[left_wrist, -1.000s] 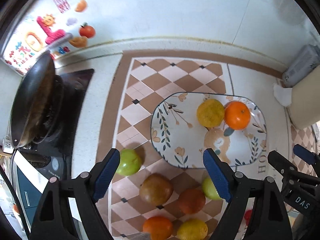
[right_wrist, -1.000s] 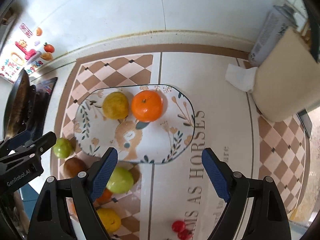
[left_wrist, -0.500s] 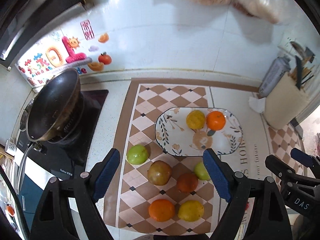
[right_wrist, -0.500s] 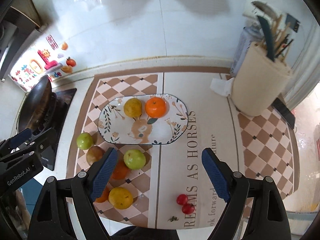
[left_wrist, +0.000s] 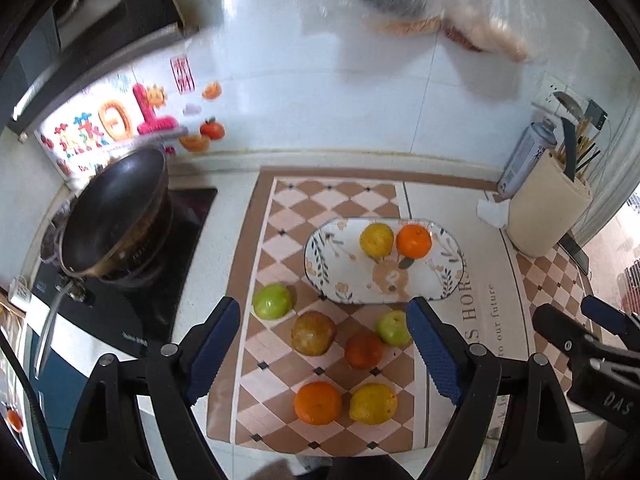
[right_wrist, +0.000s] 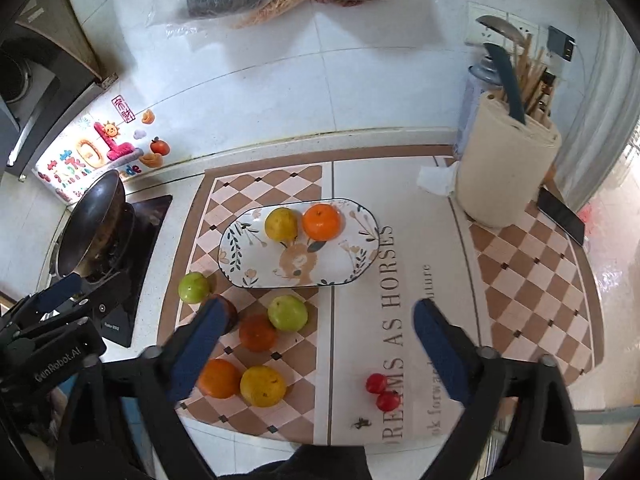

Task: Organize fruits
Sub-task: 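Lift both open tools away from the plate, then grasp the green apple with the right tool while the left tool grasps an orange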

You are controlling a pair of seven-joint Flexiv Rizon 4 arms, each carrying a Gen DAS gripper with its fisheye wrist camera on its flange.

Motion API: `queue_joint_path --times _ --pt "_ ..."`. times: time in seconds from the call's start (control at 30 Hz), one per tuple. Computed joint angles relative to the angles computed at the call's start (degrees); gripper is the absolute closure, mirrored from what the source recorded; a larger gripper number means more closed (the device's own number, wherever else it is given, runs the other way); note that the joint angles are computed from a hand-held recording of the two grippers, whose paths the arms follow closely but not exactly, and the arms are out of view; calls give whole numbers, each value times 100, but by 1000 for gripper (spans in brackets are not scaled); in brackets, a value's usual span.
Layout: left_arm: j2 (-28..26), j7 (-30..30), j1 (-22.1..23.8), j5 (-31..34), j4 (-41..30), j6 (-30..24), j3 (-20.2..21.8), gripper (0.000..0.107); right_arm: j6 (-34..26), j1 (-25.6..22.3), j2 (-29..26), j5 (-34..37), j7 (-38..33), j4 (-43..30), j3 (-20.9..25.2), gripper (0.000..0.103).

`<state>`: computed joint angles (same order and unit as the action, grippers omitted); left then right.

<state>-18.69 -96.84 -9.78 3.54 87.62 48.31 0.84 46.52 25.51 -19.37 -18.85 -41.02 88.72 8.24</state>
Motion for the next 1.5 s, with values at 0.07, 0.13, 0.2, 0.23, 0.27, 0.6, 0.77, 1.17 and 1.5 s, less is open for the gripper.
queue_joint_path --times 0.07,0.13,0.2,0.23,0.27,0.6,0.77,1.17,1.5 --pt "-97 -51 40 -32 -51 -150 28 4 122 -39 -170 128 -158 -50 44 5" --pt "-208 -206 37 85 -112 -281 114 4 52 -175 -466 666 -449 -303 209 5" --pt "-350 -373 32 230 -202 -515 201 4 48 -291 -757 1169 -683 -524 338 5" --pt "-446 -442 35 308 -249 -665 243 4 -13 -342 -948 1401 -817 -681 402 5" --pt "-514 -494 38 364 -276 -782 269 4 -144 -385 -1170 1613 -951 -887 463 5" --pt "-1191 -605 319 -190 -361 -2142 144 4 -1091 -516 -3016 2816 -1407 -2668 715 28" --pt "-1273 -440 369 -459 -249 -2301 40 4 -1204 -426 -3139 2880 -1576 -2799 614 41" --pt "-1293 365 107 -471 35 -2143 -110 23 -1164 -695 -2085 3039 -1728 -1219 589 41" --pt "-1323 378 -134 -175 -2 -2041 27 44 -920 -801 -2017 3284 -1608 -1016 652 40"
